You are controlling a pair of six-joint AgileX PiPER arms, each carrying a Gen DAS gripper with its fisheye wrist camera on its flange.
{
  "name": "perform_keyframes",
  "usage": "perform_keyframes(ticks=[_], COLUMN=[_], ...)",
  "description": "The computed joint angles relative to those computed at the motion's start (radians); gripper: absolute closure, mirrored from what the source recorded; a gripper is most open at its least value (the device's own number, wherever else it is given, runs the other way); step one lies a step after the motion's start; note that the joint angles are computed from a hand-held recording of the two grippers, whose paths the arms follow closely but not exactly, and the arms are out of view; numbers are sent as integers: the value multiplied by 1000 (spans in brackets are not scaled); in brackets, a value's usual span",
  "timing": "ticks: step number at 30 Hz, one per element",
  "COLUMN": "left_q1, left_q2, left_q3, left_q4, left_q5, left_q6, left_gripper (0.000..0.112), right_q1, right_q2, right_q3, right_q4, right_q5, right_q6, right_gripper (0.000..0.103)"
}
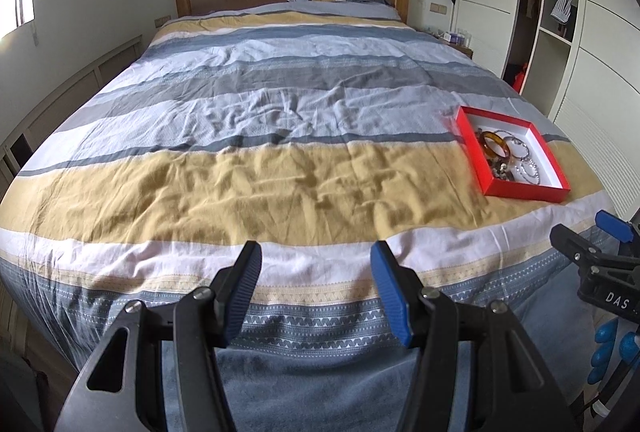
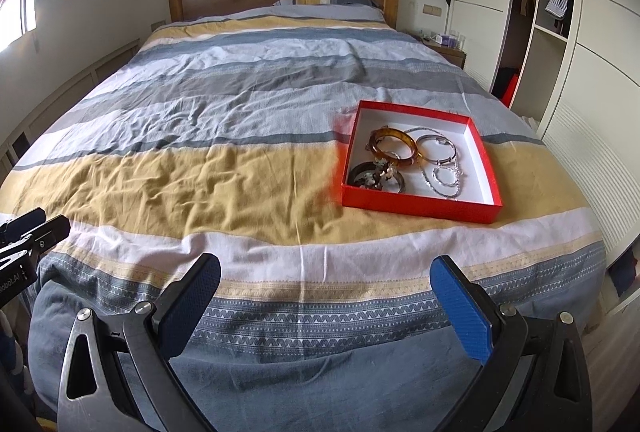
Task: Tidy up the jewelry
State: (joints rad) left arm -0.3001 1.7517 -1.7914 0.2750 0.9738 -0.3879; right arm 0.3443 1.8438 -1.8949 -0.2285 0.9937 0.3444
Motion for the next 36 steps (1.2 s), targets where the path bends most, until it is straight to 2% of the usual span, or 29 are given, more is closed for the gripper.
perform_keyframes(ticks=[36], left_q1=[24], left_q2=[38], left_q3=[28], left_q4=[-48], left_q5=[-17], left_q6=[25], left_gripper=[58], right_q1=[-3], right_q2=[51], right_q3=[-6], right_q4=[13], right_q5=[18], right_q6=[-6], right_gripper=[1])
